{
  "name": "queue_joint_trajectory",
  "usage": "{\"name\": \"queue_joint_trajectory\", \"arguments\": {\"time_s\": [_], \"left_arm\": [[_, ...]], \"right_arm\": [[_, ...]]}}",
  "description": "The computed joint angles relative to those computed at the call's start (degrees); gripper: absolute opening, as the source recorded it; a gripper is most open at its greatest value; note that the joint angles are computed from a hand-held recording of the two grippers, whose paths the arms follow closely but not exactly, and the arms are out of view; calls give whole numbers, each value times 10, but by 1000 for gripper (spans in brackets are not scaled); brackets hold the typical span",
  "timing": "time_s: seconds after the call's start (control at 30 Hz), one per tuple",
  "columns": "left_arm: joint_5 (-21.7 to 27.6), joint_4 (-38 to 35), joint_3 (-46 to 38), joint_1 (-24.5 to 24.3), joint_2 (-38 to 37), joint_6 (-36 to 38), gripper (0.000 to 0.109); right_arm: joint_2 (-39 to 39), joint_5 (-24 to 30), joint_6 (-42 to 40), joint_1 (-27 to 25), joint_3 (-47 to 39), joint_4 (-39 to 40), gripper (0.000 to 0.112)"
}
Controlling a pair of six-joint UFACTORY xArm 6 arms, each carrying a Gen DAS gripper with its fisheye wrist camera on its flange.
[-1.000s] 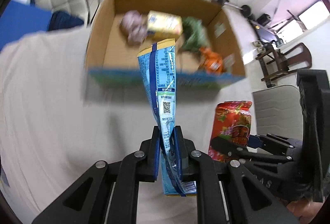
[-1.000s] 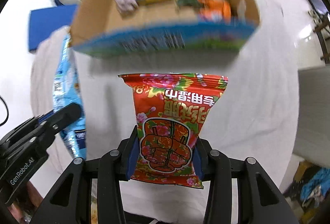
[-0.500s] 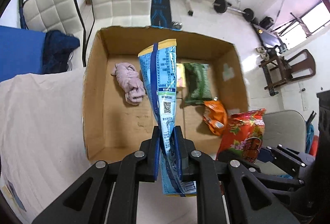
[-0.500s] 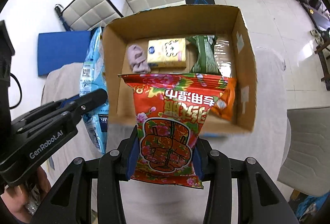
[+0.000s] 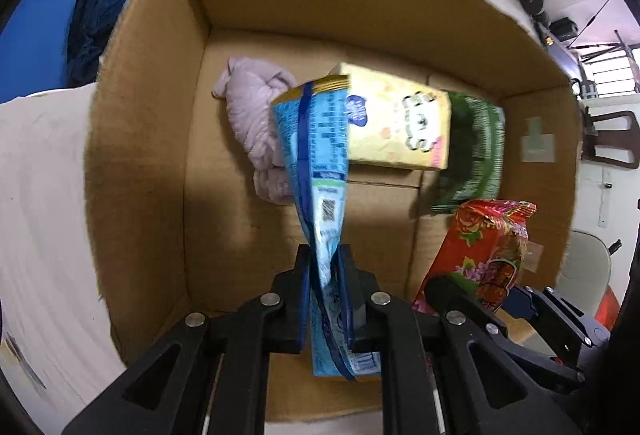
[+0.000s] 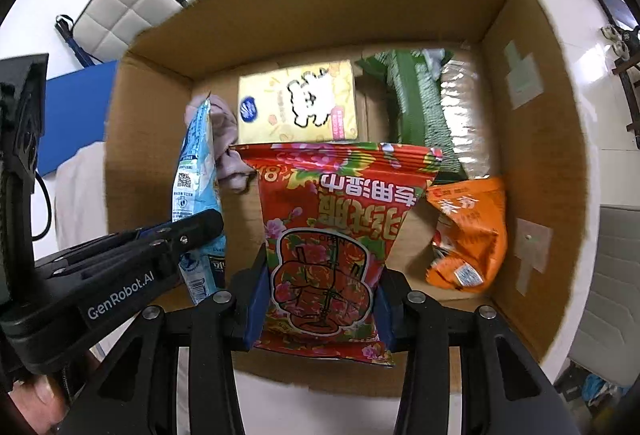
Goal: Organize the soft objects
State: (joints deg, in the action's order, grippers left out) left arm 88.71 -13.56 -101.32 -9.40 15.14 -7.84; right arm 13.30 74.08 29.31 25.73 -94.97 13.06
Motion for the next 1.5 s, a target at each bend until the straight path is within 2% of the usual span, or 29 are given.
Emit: {"name": "queue_joint_trajectory", "arguments": {"time_s": [0.17, 0.27, 0.33, 0.47, 0.57, 0.63, 0.7, 0.83, 0.9, 0.93, 1.0, 1.17, 1.5], "left_arm": [[-5, 12, 20, -7, -3, 4, 13], [-5, 34, 23, -13, -8, -8, 26], [-5, 39, 24, -14, -12, -13, 27], [-3, 45, 25, -17, -20, -16, 32], [-11, 52, 36, -17, -37, -19, 38], [-18, 61, 42, -20, -50, -22, 45], [-30, 67, 52, -22, -68, -24, 57], [-58, 94, 84, -31, -109, -32, 73], [-68, 105, 94, -32, -122, -32, 88], [-71, 113, 100, -34, -131, -35, 90], [-80, 120, 117, -38, -148, -40, 97], [-92, 142, 140, -42, -183, -45, 100], [-113, 157, 175, -65, -226, -63, 102]], "right_arm": [[16, -7, -19, -2, 15, 19, 47], [32, -4, -28, -5, 17, 33, 48], [39, 4, -29, -6, 12, 34, 50], [45, 12, -30, -3, -4, 14, 67], [49, 25, -30, 1, -23, -10, 67], [47, 35, -28, 5, -32, -26, 68], [43, 42, -23, 8, -37, -40, 73], [19, 40, -18, 13, -14, -71, 73], [6, 34, -14, 12, 3, -73, 74], [0, 33, -12, 12, 10, -77, 74], [-20, 31, -12, 7, 28, -79, 82], [-51, 19, 0, 4, 58, -98, 103], [-109, 14, 24, 4, 89, -128, 103]]}}
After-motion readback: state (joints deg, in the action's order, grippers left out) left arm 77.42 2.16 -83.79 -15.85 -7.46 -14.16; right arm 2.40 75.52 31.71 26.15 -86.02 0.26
